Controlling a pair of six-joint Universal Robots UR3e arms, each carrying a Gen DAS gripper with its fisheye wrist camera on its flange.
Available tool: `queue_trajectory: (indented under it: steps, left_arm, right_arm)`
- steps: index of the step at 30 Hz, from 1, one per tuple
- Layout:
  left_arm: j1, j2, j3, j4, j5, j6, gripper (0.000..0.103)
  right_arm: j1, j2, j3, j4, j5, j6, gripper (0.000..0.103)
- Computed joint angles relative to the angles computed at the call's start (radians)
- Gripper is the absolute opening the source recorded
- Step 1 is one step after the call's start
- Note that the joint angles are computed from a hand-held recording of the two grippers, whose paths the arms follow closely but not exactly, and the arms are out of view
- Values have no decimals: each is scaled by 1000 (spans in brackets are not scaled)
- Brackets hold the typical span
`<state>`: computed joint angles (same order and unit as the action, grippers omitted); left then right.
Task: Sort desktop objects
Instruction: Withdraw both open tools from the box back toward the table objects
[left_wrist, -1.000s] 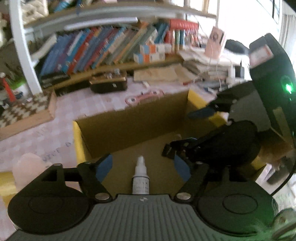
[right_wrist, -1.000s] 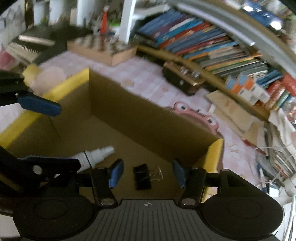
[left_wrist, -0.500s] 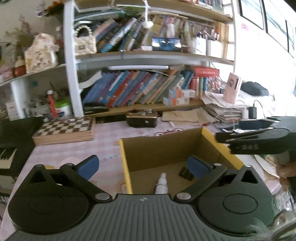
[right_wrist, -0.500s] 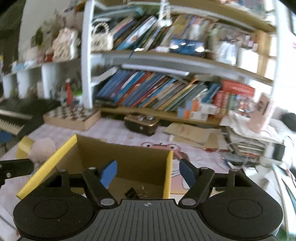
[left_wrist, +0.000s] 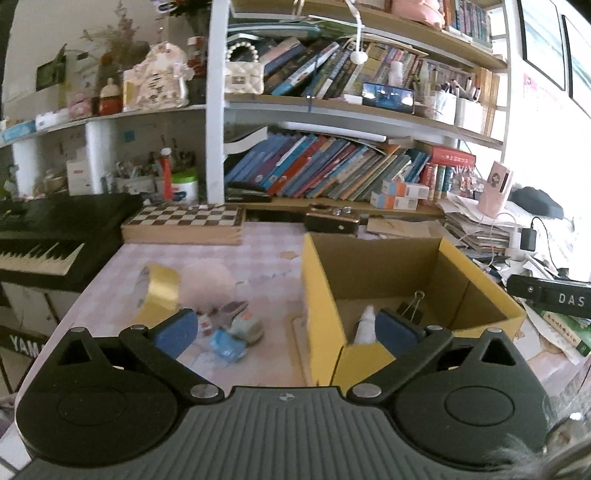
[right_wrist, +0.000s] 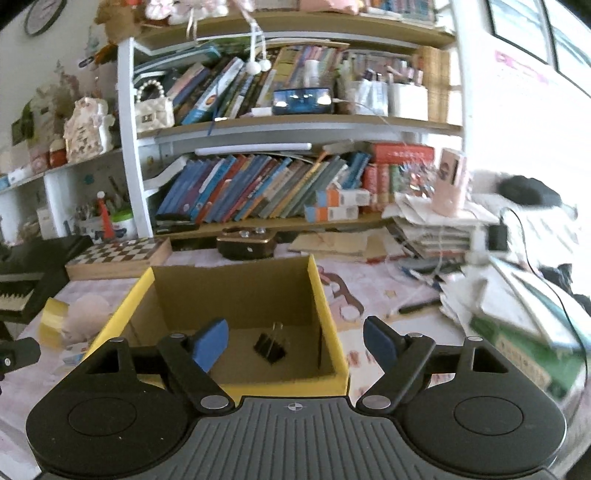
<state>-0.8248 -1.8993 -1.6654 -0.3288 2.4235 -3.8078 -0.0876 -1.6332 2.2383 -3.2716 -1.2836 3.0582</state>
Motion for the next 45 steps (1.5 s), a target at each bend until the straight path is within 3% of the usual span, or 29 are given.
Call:
queue_trajectory:
  steps: [10,21,32,45]
  left_arm:
    - [-62,198,-279,-8,17,-117,103]
    - [-124,377,-481,-90,-25,-216,103]
    - [-155,513,-596,-184,-61,-283,103]
    - [-180,593,-662,-241,-84,-316,103]
  right_arm:
    - [217,-159,192,-5,-255,140,83]
    - [536,-169,219,70,-514,287,83]
    - [750,-106,171,131,-631,388,83]
    - [886,-29,104,180,-679,434,83]
